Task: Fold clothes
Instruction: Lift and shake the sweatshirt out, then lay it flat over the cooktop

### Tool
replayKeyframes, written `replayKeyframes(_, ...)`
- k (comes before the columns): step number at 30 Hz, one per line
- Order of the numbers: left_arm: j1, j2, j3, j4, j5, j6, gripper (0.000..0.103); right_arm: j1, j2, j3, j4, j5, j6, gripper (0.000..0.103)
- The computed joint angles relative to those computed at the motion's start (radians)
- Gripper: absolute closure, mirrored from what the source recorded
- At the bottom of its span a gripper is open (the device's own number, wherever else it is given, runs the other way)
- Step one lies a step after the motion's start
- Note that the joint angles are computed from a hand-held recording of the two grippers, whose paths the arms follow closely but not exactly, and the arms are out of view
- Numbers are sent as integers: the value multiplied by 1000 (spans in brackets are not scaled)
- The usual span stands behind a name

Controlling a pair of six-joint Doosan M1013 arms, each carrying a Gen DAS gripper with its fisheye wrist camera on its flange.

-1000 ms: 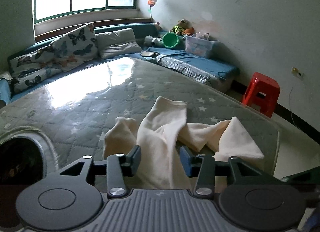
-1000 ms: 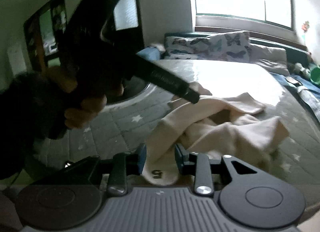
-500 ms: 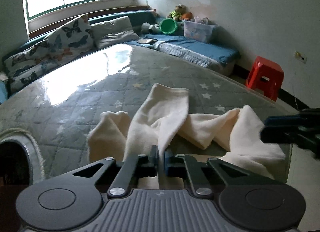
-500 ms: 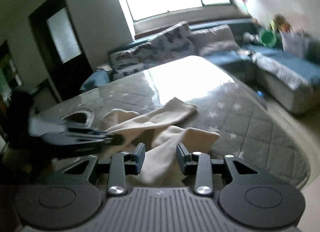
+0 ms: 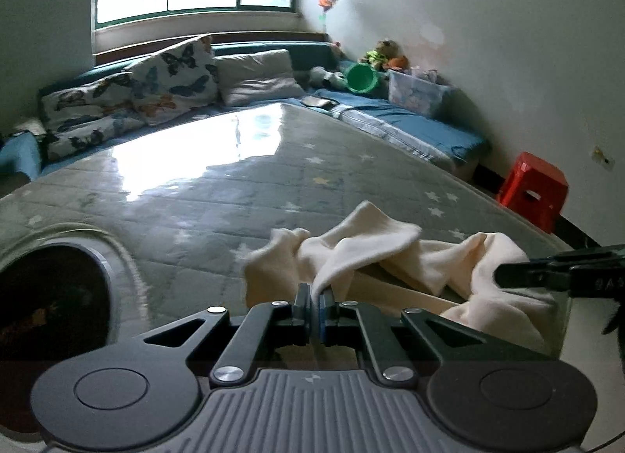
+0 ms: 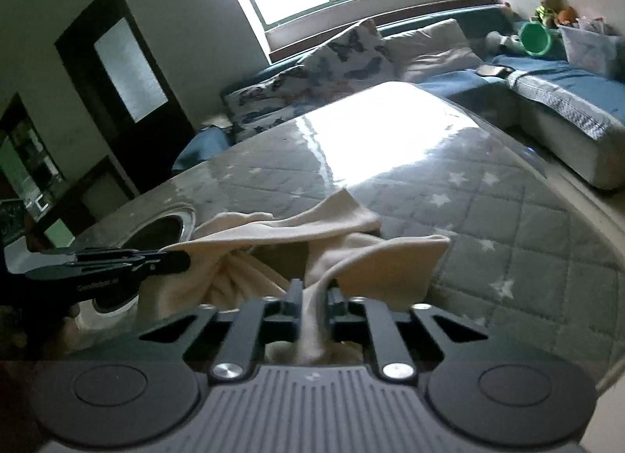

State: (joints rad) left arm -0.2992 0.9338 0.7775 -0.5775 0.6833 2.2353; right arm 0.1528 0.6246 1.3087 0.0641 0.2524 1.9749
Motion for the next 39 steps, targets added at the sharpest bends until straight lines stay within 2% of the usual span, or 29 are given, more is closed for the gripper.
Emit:
replayKeyframes(4,13,-8,2,17,-38,-43,99,5,7,-39,-66,-8,16,101)
replayKeyframes(8,32,-1,-31,60,-68,-143,99,12,39,-136,-133,15,12,101)
replayKeyframes(12,59,19,-91,126,-85,-275,100,18,93,-267,-142,33,-34,101)
replayKeyframes(16,90,50,-202,220,-94,-446,100,20,166,-443,-123,53,-69,101)
replayKeyframes(20,117,47,-254,246,-171,-521,100,25,243,-622,-155,58,-64,101)
replayKeyframes(23,128,7,-210,243,-245,-489,100,27,275,-701,-160,38,-62,101)
replayKeyframes(25,134,-31,-143,207,-294,-436,100,27,270,-691,-131,22,-92,101)
replayKeyframes(26,139,-54,-96,137,-316,-363,100,26,262,-672,-117,14,-113,101)
replayKeyframes(27,145,-73,-57,70,-320,-291,100,25,251,-646,-84,15,-152,101)
replayKeyframes(29,149,-102,12,35,-307,-228,99,23,231,-597,-31,48,-211,101)
replayKeyframes(34,151,-145,152,93,-202,-226,99,15,195,-471,53,194,-276,101)
replayKeyframes(38,154,-151,213,132,-75,-252,98,20,190,-405,6,320,-234,100)
replayKeyframes(39,153,-150,224,151,-63,-262,96,20,187,-385,0,334,-221,100)
